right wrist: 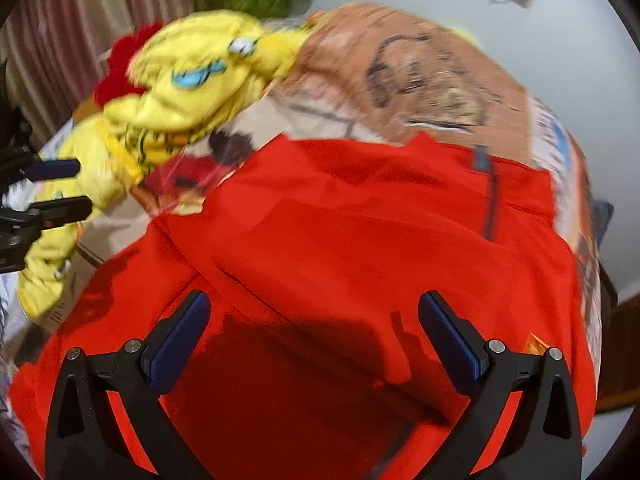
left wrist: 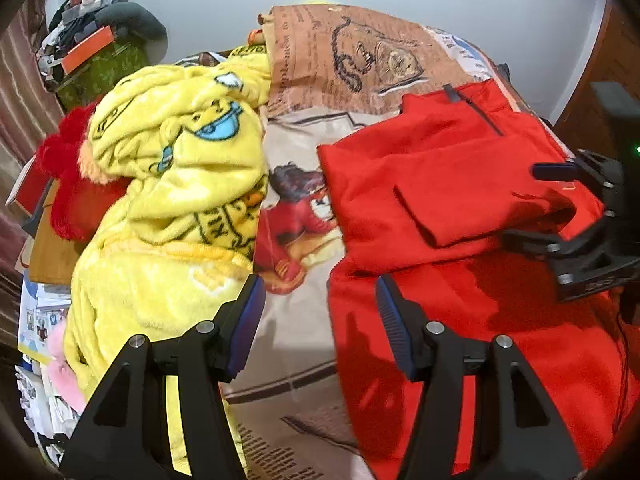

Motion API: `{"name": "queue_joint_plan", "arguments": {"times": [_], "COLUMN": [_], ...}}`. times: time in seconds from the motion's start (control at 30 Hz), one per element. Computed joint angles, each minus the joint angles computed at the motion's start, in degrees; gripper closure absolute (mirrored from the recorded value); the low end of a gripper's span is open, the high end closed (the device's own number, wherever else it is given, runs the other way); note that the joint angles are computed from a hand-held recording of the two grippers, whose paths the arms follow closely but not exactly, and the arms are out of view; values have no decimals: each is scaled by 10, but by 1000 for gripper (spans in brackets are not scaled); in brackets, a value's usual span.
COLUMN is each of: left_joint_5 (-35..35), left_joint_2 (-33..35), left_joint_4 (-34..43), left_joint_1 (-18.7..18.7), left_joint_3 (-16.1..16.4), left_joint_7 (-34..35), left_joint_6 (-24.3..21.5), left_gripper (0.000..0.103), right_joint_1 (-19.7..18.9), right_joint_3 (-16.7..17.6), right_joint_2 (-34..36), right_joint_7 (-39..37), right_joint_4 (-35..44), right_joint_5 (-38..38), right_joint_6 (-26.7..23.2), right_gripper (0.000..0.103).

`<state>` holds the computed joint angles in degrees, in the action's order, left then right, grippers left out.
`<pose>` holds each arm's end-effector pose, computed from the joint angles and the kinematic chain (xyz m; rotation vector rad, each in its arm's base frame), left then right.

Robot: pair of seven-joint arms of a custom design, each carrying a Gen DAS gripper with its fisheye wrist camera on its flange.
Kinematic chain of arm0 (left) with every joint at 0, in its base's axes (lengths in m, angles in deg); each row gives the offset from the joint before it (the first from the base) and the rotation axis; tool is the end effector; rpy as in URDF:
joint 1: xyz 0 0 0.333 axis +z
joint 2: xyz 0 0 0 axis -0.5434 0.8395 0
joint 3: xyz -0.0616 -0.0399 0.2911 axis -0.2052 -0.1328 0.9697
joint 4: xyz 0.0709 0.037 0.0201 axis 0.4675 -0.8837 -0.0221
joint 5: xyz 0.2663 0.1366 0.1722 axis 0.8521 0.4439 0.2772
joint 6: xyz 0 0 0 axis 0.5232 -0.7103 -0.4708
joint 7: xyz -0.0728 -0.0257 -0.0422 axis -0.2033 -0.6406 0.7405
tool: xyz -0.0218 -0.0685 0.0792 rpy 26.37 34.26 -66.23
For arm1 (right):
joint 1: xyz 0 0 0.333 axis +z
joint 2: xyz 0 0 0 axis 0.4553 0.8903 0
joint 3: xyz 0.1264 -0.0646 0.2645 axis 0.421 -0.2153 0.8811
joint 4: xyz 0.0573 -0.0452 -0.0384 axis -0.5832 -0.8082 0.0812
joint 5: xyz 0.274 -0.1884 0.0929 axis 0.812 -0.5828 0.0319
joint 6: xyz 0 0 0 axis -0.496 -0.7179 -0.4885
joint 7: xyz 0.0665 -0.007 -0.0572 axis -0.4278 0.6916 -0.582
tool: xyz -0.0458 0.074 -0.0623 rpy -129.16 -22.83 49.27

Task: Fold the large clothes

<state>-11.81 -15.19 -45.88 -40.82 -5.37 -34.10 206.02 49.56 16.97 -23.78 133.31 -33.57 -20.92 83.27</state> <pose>0.3761 -0.1314 0.5712 -2.1916 1.5243 -0.4798 0.4958 0.2889 0.6001 -2.6077 0.6267 -0.2468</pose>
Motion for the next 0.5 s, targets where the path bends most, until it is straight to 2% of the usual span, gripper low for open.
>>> {"name": "queue_joint_plan", "arguments": {"times": [0.13, 0.27, 0.33, 0.4, 0.5], "left_joint_5": [-9, -9, -17, -21, -21], "left_joint_2": [-4, 1, 6, 10, 17], "left_joint_4": [-21, -32, -38, -41, -40], "left_joint_1": [-5, -5, -8, -9, -9], "left_joint_3": [4, 3, 7, 7, 4], "left_joint_7": [3, 4, 6, 6, 5], "left_joint_6": [10, 16, 23, 28, 32], "left_gripper": [46, 46, 46, 46, 46], "right_joint_1": [16, 25, 26, 27, 26], "right_joint_3": [6, 5, 6, 6, 7], "right_joint_2": [33, 53, 61, 60, 62], "right_joint_7": [6, 17, 17, 11, 0], "right_joint_4": [21, 36, 44, 43, 46], "right_joint_5": [-39, -57, -52, -46, -35], "right_joint_6": [-19, -30, -37, -36, -40], "right_gripper": [3, 22, 27, 44, 55]}}
